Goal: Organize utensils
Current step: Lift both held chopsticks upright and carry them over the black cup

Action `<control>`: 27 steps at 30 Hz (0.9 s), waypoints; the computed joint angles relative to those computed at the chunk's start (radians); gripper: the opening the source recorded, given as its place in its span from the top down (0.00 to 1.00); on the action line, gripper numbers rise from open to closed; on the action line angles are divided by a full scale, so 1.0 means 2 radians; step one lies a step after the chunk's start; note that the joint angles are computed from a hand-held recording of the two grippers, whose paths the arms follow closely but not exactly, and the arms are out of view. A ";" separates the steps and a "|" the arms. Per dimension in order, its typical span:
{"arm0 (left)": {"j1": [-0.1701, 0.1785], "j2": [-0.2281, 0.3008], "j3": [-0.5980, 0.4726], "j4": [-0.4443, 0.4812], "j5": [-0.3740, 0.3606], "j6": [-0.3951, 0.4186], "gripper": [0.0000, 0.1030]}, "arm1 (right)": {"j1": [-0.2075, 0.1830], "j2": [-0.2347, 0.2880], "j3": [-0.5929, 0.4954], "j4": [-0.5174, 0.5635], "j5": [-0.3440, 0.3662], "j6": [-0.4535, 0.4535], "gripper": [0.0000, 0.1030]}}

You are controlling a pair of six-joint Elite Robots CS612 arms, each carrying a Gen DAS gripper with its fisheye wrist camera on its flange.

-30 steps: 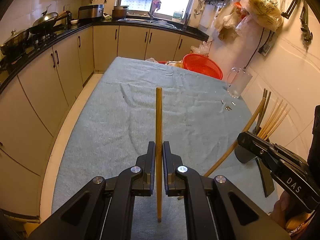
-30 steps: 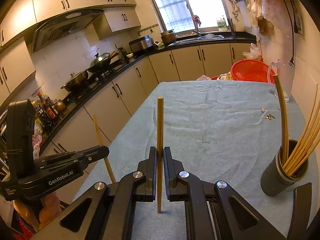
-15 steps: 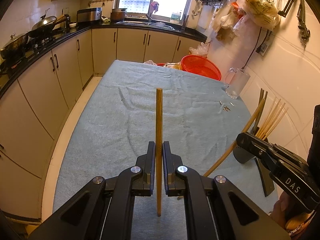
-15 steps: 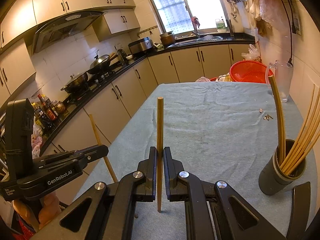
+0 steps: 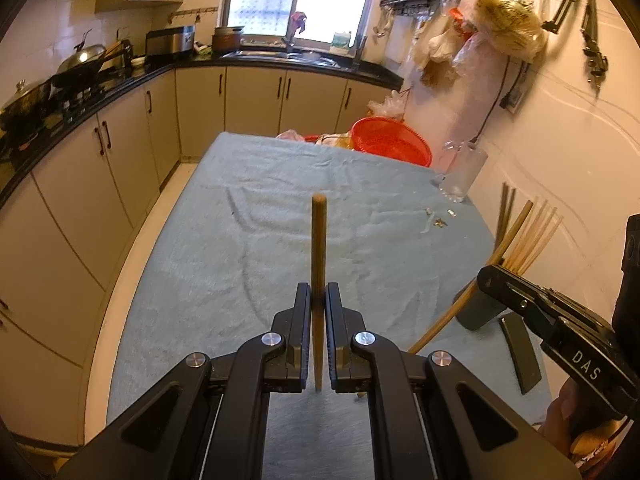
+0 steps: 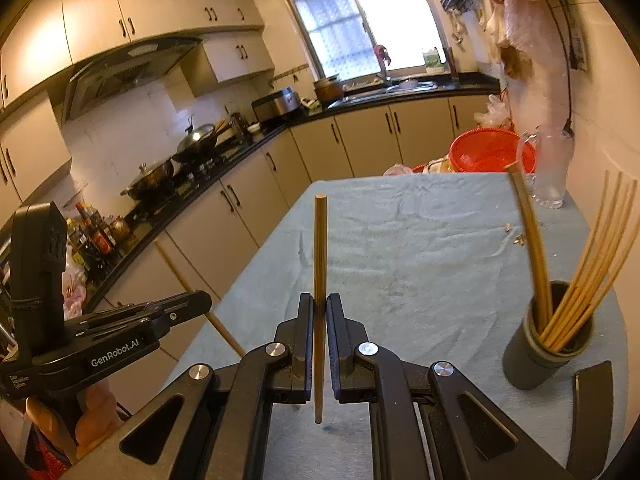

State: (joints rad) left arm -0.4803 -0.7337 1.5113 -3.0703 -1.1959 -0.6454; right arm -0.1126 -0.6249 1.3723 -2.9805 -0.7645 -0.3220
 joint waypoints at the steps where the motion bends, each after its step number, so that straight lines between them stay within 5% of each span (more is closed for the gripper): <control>1: -0.001 0.000 -0.001 -0.002 0.000 0.004 0.94 | -0.002 0.000 0.001 -0.007 0.002 0.006 0.93; 27: -0.026 0.008 -0.061 0.011 -0.018 0.076 0.94 | -0.063 -0.003 0.007 -0.133 0.003 0.142 0.93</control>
